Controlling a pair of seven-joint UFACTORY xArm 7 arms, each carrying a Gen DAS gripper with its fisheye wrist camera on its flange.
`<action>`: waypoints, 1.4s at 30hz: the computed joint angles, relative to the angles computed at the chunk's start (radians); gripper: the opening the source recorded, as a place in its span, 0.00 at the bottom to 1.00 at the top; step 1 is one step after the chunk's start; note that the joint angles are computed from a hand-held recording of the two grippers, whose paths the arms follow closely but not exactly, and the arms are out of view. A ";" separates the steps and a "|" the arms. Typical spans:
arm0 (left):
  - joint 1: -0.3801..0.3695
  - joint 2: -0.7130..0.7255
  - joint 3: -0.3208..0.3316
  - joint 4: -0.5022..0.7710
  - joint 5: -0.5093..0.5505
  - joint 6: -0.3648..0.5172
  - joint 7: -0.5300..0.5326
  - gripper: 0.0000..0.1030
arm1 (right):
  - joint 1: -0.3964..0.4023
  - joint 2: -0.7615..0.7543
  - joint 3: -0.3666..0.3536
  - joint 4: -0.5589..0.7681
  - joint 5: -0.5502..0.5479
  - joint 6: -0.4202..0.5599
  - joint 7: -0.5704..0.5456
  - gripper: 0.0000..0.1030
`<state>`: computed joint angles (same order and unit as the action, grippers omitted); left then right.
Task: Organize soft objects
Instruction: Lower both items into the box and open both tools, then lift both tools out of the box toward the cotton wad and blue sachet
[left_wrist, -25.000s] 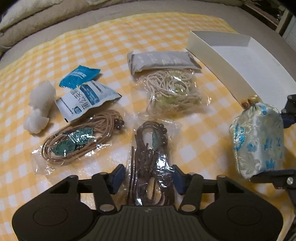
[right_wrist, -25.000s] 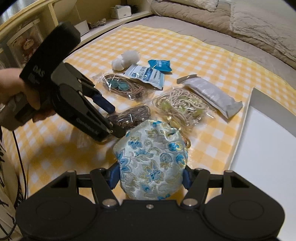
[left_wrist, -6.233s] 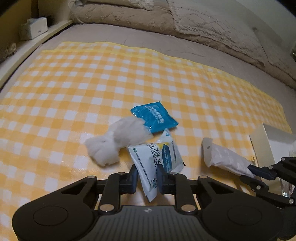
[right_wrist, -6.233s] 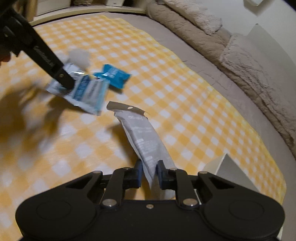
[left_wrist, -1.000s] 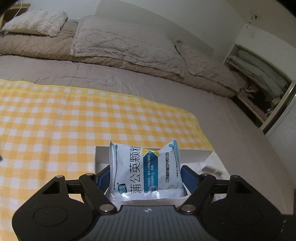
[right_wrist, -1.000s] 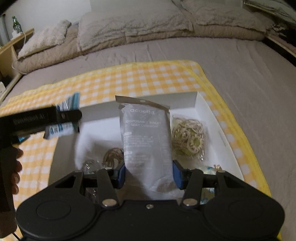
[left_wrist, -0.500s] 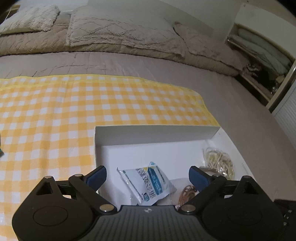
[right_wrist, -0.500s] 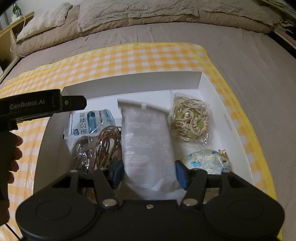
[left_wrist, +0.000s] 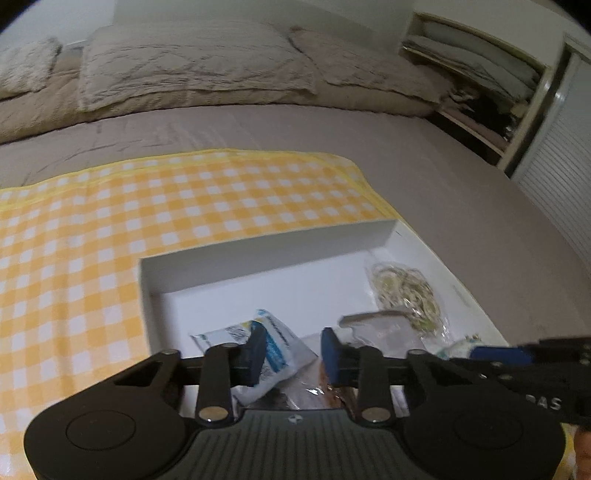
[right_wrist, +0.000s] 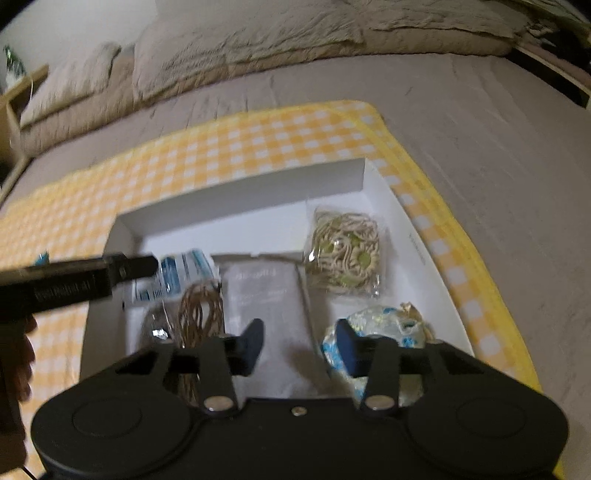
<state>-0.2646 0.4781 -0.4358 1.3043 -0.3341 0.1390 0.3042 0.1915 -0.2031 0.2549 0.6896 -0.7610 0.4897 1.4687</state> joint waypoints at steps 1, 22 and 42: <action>-0.003 0.006 0.000 0.005 0.006 0.011 0.004 0.27 | 0.000 0.011 -0.004 0.004 -0.001 -0.008 -0.013 0.36; -0.106 0.058 0.148 0.049 0.164 0.053 -0.169 0.31 | 0.080 0.123 -0.073 0.036 0.158 -0.010 -0.218 0.32; -0.043 -0.189 0.092 -0.161 0.079 0.002 -0.137 0.64 | -0.013 -0.095 0.056 -0.053 -0.064 -0.019 0.008 0.32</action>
